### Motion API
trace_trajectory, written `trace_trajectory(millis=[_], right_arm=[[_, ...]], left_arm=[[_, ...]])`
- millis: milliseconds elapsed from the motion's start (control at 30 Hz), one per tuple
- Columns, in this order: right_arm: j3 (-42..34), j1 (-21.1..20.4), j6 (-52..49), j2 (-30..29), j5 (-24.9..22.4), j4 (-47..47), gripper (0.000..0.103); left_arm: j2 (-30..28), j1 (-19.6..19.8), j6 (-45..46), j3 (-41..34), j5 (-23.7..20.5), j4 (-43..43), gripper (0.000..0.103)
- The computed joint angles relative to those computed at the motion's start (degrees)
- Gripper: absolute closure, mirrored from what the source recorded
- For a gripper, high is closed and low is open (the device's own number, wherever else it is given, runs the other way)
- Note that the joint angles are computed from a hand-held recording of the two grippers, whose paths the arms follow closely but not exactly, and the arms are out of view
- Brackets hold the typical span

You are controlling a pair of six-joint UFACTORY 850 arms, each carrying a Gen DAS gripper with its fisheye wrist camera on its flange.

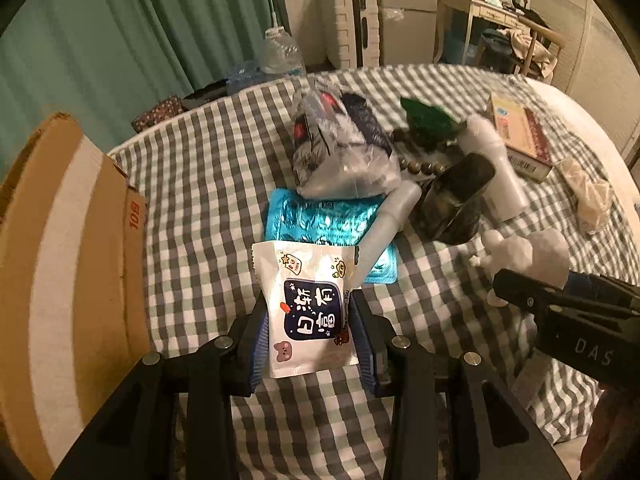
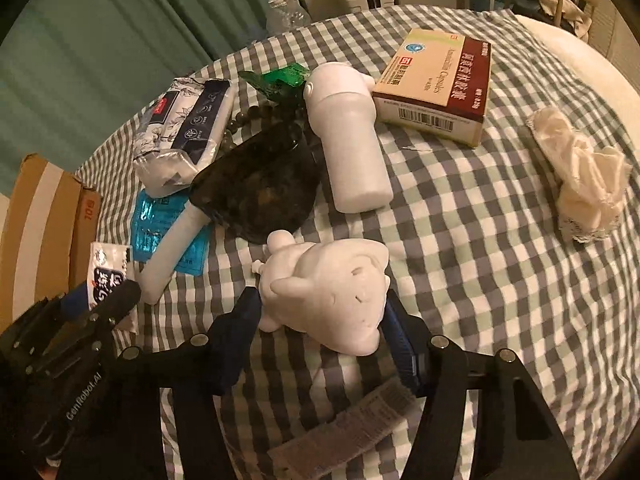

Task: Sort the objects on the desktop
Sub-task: 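Lift the snack packet with the left tool while the right tool grasps the white figurine, then carry the snack packet and figurine over the cardboard box with both tools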

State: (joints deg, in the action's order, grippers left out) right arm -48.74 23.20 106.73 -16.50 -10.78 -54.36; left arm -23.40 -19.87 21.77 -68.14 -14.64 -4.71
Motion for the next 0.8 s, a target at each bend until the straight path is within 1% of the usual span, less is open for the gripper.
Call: trace_trajectory(millis=[100, 233, 367, 533, 633, 700, 800], right_arm=[[0.7, 1.0, -0.5, 2.1, -1.3, 1.1, 0.043], [0.7, 3.7, -1.8, 5.8, -5.6, 2.8, 0.043], [-0.1, 7.1, -2.2, 9.5, -10.9, 2.8, 0.043], [-3.8, 10.7, -2.3, 10.8, -16.4, 1.6, 0.043], [-6.2, 12.4, -4.0, 11.4, -19.4, 1.8, 0.043], [-7.6, 14.2, -3.9, 11.8, -21.6, 1.0, 0.043], [-9.6, 15.9, -4.4, 11.8, -23.2, 0.2, 0.042]], left_arm=[[2.2, 0.5, 3.5, 0.7, 0.0, -4.0, 0.065], [5.3, 1.8, 10.4, 1.4, -0.5, -12.3, 0.065], [9.5, 3.1, 17.4, 2.4, -1.1, -20.1, 0.065], [13.5, 5.3, 25.1, 3.1, -1.8, -28.0, 0.065], [15.7, 7.2, 27.9, 3.1, -3.2, -31.3, 0.065], [17.1, 8.7, 30.4, 3.2, -4.1, -34.4, 0.065], [18.9, 11.0, 33.5, 3.2, -5.5, -38.0, 0.065]])
